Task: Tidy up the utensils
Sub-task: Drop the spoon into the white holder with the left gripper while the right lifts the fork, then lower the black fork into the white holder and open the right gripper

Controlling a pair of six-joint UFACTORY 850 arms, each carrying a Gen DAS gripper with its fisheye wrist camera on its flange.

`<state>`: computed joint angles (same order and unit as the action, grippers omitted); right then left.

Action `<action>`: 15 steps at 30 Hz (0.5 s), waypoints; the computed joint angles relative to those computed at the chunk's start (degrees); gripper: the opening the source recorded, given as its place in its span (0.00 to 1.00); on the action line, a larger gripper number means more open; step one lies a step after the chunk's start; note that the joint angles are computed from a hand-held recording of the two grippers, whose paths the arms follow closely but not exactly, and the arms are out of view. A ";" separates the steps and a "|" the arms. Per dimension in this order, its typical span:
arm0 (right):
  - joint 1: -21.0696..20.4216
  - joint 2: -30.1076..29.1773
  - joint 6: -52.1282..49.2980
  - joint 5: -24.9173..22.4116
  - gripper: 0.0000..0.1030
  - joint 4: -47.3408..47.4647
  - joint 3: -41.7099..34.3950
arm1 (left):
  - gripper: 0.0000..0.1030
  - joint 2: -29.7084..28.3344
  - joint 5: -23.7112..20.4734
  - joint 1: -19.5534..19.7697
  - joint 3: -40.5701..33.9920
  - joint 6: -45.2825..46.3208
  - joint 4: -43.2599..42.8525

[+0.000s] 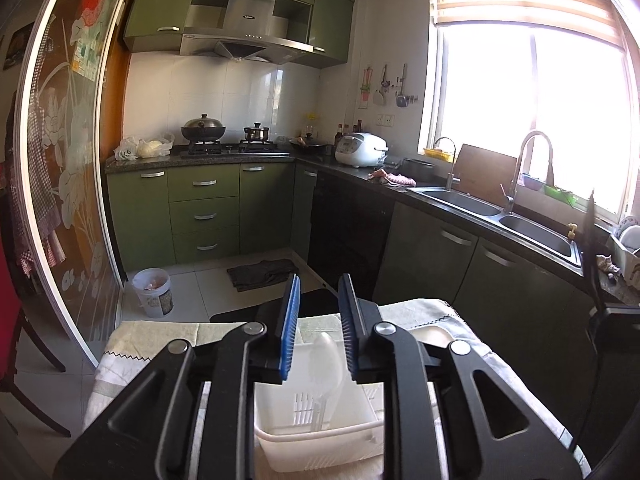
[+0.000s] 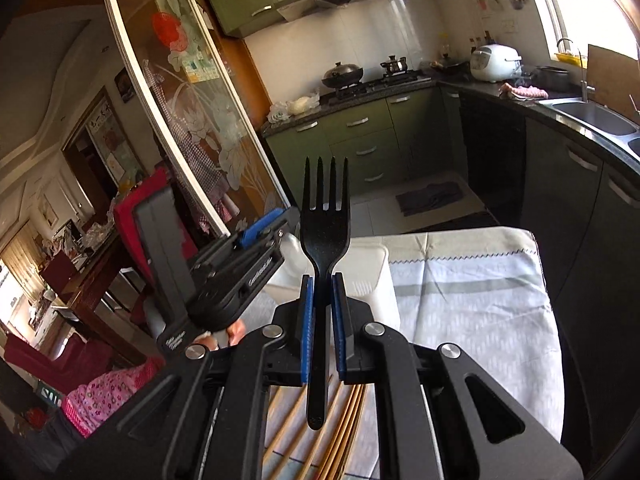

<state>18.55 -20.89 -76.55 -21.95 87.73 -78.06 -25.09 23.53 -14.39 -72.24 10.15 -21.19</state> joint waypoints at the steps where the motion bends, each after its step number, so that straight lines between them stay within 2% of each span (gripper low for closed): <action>1: 0.17 -0.67 -2.22 0.68 0.10 2.90 -1.08 | 0.19 0.98 0.57 0.18 0.98 -1.38 1.19; 7: 2.28 -7.13 -21.55 5.78 0.10 25.00 -10.29 | 0.26 7.60 3.27 0.83 7.47 -5.04 3.88; 10: 3.65 -11.38 -36.01 9.81 0.10 38.92 -15.27 | 0.26 10.43 3.36 1.29 10.39 -6.13 5.08; 13: 4.61 -14.83 -44.86 13.26 0.10 46.98 -18.21 | 0.26 12.32 2.64 1.76 12.49 -7.01 6.32; 15: 4.79 -16.17 -49.68 13.75 0.10 51.51 -18.26 | 0.26 13.06 2.05 2.10 13.34 -7.34 6.78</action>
<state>23.34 -37.06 -126.23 -8.19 139.24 -96.32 -12.03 25.58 -12.29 -58.89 2.81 -14.41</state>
